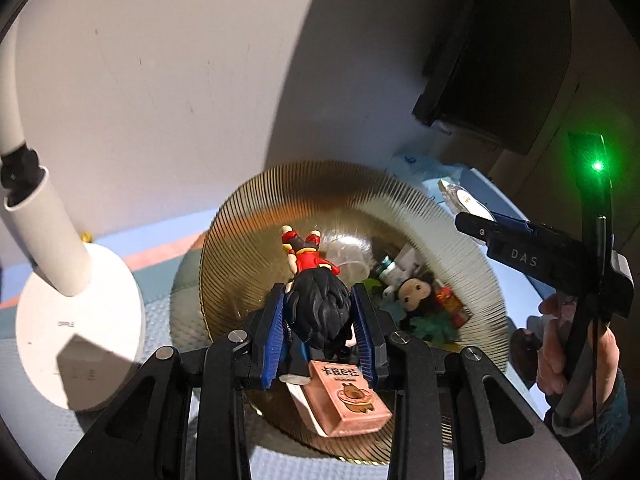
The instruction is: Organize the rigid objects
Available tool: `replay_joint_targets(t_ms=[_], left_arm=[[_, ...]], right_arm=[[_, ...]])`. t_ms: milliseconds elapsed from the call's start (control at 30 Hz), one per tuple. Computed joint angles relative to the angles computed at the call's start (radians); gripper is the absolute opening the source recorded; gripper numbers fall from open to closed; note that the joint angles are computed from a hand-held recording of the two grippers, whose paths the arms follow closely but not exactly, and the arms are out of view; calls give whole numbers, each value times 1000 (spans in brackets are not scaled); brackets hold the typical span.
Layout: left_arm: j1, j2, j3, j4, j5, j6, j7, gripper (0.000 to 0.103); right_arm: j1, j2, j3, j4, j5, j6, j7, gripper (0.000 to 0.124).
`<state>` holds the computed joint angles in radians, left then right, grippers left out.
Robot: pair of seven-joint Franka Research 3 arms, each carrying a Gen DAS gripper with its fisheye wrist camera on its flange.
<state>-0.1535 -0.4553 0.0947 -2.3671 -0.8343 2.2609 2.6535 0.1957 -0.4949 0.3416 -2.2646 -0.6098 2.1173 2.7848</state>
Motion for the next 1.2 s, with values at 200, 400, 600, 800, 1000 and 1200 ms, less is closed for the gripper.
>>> replay_joint_targets(t_ms=[200,400,600,800,1000,1200], left_arm=[[-2,18,-7,12,-2,-9,0,32],[16,-38,42,0,-105,-46,30,87],[58,-148,85,-21,-70,-104,25,87],[81,-287,148,-54,-8,-142,14,87],[93,-420,246,-48,56,-206,-11,87],[130,-501,359,-44,145,-271,-9,94]], right_arm=[[7,27,-41,-8,28,50,-29,50],[-7,-59,-24,-61,22,98,12,61],[-11,-167,6,-102,112,122,5,61],[-1,-229,69,-74,196,137,-18,61],[0,-220,172,49,228,60,-30,66],[99,-181,191,100,354,108,-2,78]])
